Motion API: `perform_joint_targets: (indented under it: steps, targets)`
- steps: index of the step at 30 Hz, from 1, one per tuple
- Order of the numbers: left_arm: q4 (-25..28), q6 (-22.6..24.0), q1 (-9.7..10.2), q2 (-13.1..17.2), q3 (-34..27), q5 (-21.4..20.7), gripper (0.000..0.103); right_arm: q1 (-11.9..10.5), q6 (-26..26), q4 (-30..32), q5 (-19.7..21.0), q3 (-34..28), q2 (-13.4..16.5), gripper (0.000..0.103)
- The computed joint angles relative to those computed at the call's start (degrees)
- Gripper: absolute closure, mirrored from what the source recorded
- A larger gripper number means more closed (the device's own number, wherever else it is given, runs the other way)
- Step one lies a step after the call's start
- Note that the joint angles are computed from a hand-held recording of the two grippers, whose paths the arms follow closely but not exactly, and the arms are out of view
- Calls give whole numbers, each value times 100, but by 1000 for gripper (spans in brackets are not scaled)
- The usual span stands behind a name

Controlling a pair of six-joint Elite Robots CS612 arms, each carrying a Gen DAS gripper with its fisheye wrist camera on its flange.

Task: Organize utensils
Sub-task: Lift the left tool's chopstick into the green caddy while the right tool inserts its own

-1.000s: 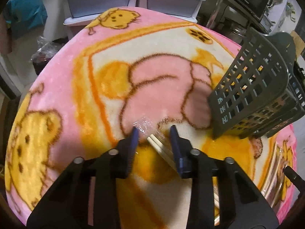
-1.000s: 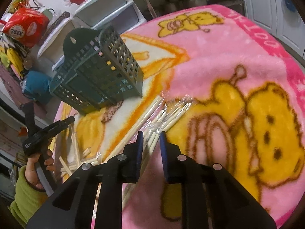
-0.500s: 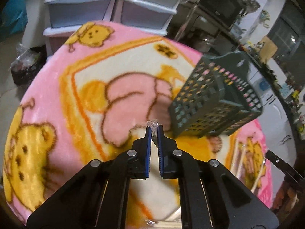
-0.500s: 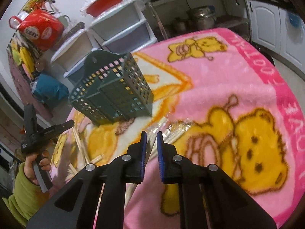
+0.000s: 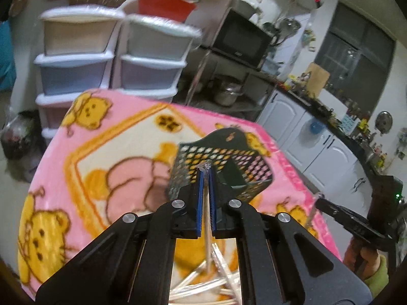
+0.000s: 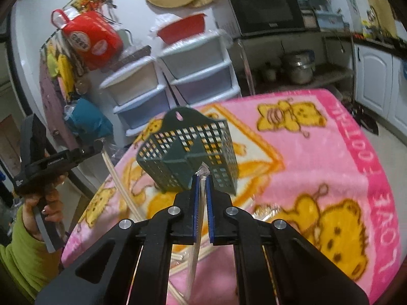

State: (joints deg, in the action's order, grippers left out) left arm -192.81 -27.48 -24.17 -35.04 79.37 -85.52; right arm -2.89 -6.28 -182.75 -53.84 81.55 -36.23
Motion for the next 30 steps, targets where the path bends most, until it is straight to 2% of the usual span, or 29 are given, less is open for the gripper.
perform_joint_targets:
  steps: [16, 23, 30]
  targets:
    - [-405, 572, -163, -209, -160, 55, 101, 80, 81, -878, 193, -173, -139, 98]
    - [-449, 827, -207, -225, -396, 324, 101, 154, 232, -1306, -10, -490, -98, 98]
    - [-235, 961, -204, -137, -764, 770, 101, 235, 444, -1409, -370, -987, 80, 98]
